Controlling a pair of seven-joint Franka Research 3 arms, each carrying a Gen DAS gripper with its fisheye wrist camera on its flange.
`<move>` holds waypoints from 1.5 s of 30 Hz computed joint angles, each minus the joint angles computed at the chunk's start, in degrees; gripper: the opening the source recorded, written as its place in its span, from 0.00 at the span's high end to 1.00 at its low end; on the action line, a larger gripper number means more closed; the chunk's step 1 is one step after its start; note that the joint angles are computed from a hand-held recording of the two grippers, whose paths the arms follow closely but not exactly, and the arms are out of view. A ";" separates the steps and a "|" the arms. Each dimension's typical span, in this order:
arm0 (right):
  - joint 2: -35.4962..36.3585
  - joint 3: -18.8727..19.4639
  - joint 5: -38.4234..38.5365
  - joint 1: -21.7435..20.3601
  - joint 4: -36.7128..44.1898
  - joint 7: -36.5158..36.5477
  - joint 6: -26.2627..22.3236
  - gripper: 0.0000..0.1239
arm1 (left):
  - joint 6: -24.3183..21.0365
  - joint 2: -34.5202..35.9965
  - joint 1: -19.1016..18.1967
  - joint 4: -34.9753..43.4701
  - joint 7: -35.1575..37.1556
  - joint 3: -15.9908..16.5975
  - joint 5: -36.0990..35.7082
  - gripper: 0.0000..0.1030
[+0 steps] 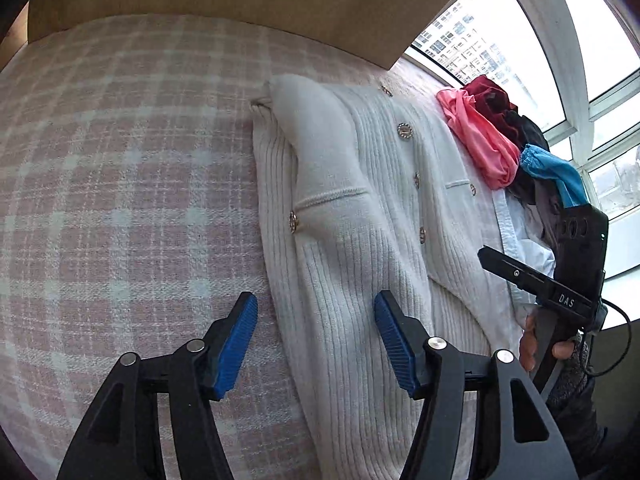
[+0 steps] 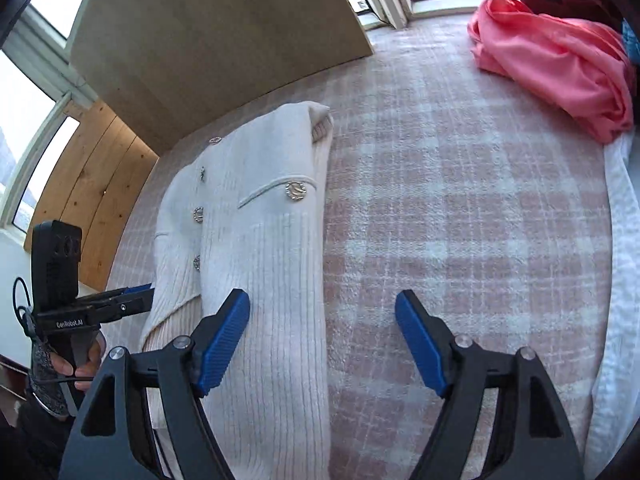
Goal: Fold clothes
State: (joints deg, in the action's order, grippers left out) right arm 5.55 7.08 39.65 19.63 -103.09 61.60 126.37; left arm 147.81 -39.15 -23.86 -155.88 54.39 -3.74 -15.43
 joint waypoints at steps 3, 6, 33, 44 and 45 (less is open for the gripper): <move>-0.78 0.62 -0.80 0.81 -1.39 -4.02 1.80 0.38 | -0.61 0.40 0.24 0.45 -0.70 -0.62 0.62 0.38; -0.41 0.98 -1.78 1.54 -1.07 -6.21 1.67 0.38 | -1.59 1.19 0.41 1.40 -1.07 -1.25 1.47 0.37; -1.08 1.66 5.97 2.54 1.21 -4.17 -5.83 0.76 | 5.71 3.95 -2.26 4.80 -0.20 -3.56 2.46 0.75; 1.28 4.42 6.66 7.22 8.69 -1.30 -5.20 0.76 | 2.06 -12.01 0.76 -1.10 -3.88 -1.72 8.12 0.75; 2.47 5.04 5.85 8.22 10.42 -0.66 -4.62 0.76 | 0.68 -14.11 1.62 -1.79 -3.71 -1.15 9.04 0.75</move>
